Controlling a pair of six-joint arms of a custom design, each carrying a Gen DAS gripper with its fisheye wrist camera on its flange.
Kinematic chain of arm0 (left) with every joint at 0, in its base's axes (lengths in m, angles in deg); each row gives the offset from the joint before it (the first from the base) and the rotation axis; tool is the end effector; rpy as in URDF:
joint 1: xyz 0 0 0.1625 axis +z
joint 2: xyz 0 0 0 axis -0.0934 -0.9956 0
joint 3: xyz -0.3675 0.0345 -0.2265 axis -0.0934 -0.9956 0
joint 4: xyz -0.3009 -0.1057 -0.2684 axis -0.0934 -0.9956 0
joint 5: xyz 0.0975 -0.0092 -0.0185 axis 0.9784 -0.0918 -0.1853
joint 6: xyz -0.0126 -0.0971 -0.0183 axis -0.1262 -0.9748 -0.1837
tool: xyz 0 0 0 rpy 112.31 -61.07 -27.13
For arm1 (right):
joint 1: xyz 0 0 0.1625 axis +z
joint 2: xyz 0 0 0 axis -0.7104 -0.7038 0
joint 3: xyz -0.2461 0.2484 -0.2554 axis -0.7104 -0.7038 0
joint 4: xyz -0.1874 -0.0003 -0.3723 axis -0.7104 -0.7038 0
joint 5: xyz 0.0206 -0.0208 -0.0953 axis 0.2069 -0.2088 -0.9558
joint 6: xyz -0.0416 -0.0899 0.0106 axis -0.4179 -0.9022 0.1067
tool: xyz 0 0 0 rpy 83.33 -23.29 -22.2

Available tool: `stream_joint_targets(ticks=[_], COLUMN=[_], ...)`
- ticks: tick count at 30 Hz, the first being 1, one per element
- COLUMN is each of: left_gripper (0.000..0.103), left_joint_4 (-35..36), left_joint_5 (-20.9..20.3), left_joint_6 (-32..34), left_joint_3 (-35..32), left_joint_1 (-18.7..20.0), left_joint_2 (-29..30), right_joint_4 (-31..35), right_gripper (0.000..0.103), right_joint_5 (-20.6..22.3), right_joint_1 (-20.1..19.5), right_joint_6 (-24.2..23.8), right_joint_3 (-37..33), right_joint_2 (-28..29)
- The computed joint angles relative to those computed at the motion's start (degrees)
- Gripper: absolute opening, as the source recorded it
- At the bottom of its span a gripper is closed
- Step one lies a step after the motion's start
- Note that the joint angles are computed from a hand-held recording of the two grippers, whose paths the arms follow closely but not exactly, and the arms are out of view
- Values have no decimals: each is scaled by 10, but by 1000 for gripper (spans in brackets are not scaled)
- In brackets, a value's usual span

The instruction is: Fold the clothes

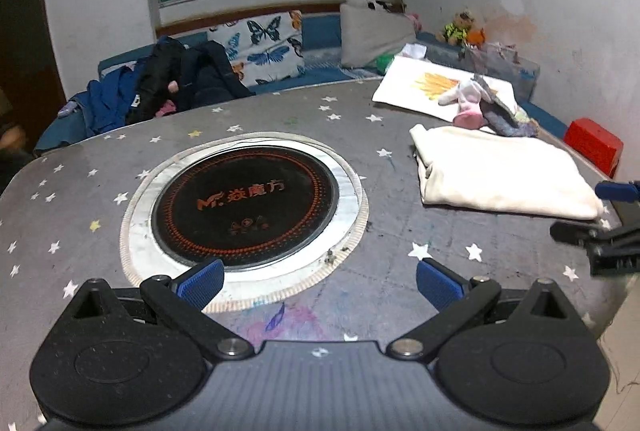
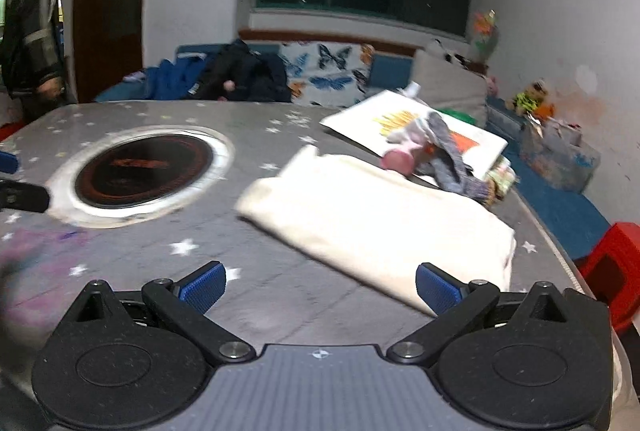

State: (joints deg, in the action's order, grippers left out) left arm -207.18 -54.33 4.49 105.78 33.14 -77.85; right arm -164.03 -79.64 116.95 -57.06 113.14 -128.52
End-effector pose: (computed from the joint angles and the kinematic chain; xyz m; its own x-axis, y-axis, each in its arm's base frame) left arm -0.3814 -0.4333 0.0524 -0.5999 0.4466 -0.6638 0.7655 0.5616 -0.3139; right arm 0.0046 -0.3504 0.3364 -0.6399 0.0912 0.7630 -0.6050 0.5524 -0.5734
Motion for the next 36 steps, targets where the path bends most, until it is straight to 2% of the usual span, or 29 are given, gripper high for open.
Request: stream_joint_targets(ticks=[8, 11, 16, 22, 26, 30, 32, 33, 35, 36], left_gripper=[103, 103, 102, 94, 85, 84, 84, 84, 84, 84], left_joint_4=[43, 49, 68, 91, 96, 97, 94, 95, 95, 97], left_joint_5=[-31, -41, -61, -73, -74, -73, -68, -66, -63, -60], left_joint_6=[30, 55, 76, 82, 82, 79, 83, 85, 86, 84], left_joint_3=[-66, -94, -143, -204, -229, -242, -242, -242, -241, -241], left_joint_1=[24, 25, 25, 29, 30, 33, 34, 35, 37, 39], left_joint_2=[37, 59, 93, 129, 142, 145, 145, 144, 143, 142], right_joint_4=[48, 70, 82, 120, 142, 174, 192, 203, 233, 235], right_gripper=[86, 85, 83, 83, 80, 68, 56, 54, 40, 38], right_joint_5=[-54, -57, -72, -86, -90, -96, -91, -84, -79, -82], right_joint_1=[-2, -7, -6, -12, -17, -23, -27, -30, -30, -28], right_joint_6=[37, 51, 45, 43, 46, 68, 80, 84, 91, 83], right_joint_3=[-95, -109, -116, -157, -194, -240, -257, -264, -271, -272], right_joint_2=[39, 39, 36, 39, 54, 75, 82, 84, 86, 89])
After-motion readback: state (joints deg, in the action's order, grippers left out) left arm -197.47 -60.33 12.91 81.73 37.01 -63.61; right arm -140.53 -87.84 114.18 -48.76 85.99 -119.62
